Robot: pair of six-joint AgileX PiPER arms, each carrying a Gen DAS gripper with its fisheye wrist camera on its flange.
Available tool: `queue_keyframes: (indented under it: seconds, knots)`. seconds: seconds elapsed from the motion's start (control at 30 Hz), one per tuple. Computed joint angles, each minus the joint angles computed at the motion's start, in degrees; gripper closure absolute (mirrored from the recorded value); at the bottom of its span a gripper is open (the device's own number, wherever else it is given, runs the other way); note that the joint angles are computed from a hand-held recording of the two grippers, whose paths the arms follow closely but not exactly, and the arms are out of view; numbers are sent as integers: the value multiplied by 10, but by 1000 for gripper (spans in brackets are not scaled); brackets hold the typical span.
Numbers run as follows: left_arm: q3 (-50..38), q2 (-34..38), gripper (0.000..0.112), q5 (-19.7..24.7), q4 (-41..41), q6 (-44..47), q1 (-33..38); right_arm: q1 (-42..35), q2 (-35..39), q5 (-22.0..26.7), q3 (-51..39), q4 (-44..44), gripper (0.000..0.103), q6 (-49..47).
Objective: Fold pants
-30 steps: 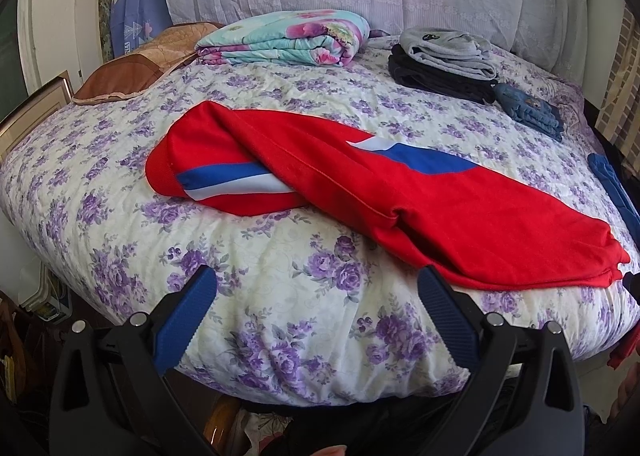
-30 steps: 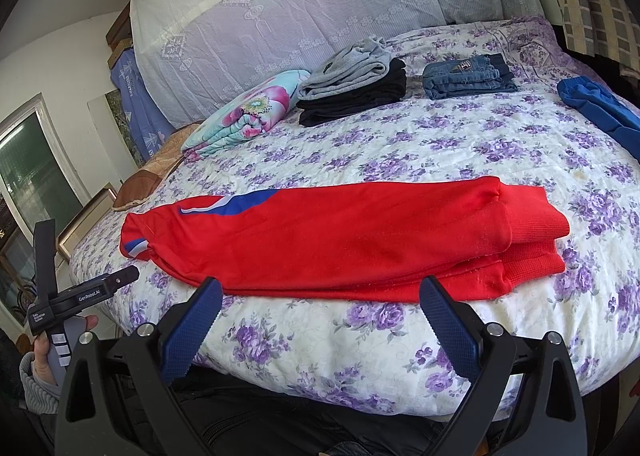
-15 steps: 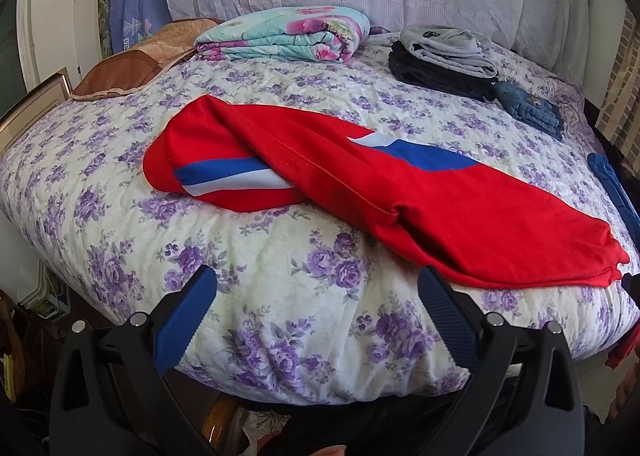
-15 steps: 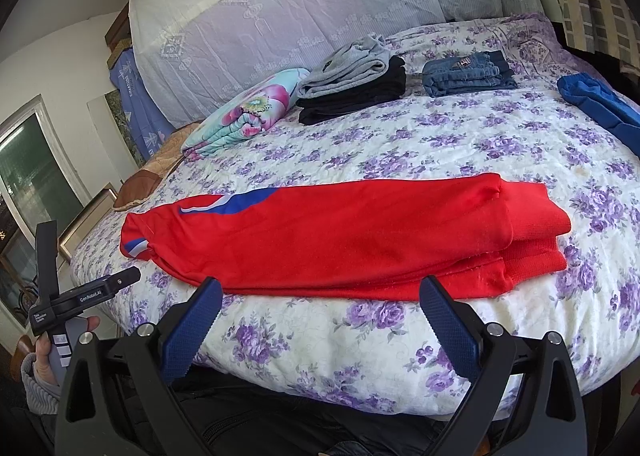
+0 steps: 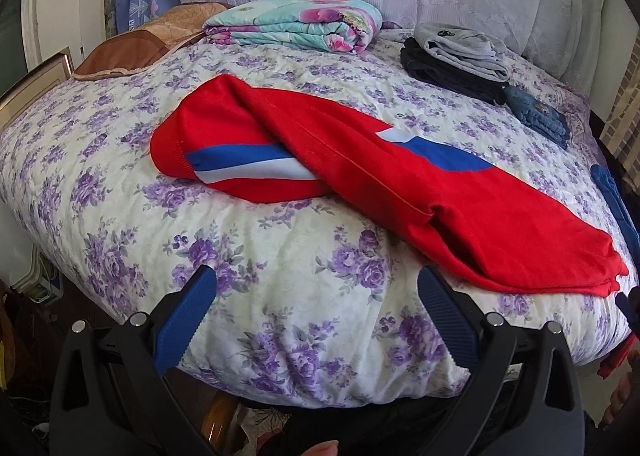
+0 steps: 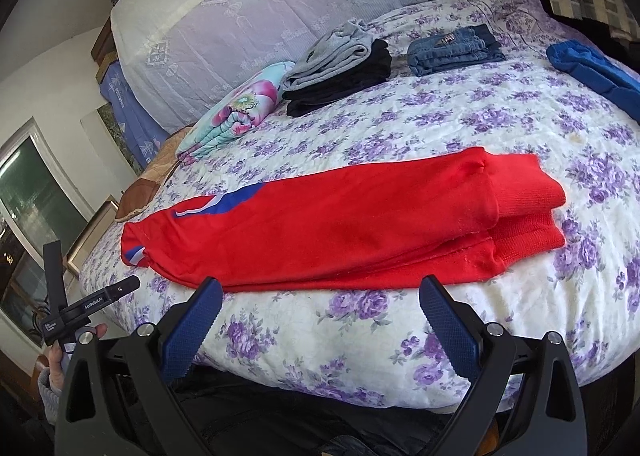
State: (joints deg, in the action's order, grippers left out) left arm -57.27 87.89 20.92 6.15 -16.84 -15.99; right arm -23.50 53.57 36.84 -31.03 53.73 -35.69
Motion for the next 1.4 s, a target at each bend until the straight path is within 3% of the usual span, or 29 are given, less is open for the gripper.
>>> queue_keyframes:
  seconds: [0.13,0.23,0.4,0.77,0.8,0.87,0.9,1.1,1.17,1.23,1.27,1.3,1.33,1.4]
  knots:
    - [-23,16,14,19,-189,176,63,-156,35,129,16,102,4,-111]
    - [-50,40,14,41,-251,232,92,-220,69,191,19,148,4,-165]
    - [-121,90,14,83,-250,219,122,-233,115,199,14,178,4,-189]
    - [-265,193,14,121,-226,189,156,-167,208,125,-25,252,3,-195]
    - [-285,207,14,128,-232,192,158,-162,212,120,-27,264,5,-212]
    - [-317,228,14,139,-236,195,160,-162,218,111,-30,274,17,-229]
    - [-334,239,14,146,-236,196,160,-166,227,113,-36,271,21,-226]
    - [-382,259,14,174,-227,213,156,-210,269,193,-77,221,22,-185]
    - [-393,269,14,188,-260,240,166,-208,283,193,-84,217,22,-177]
    - [-410,284,14,203,-289,256,176,-187,273,163,-84,221,23,-183]
    - [-414,287,14,202,-294,258,177,-180,268,151,-82,235,29,-198]
    - [-415,286,14,197,-293,256,175,-180,268,151,-84,246,54,-209]
    - [-420,285,16,191,-284,250,170,-185,275,158,-93,254,68,-213]
    - [-477,301,21,211,-238,213,154,-193,304,172,-141,256,75,-198]
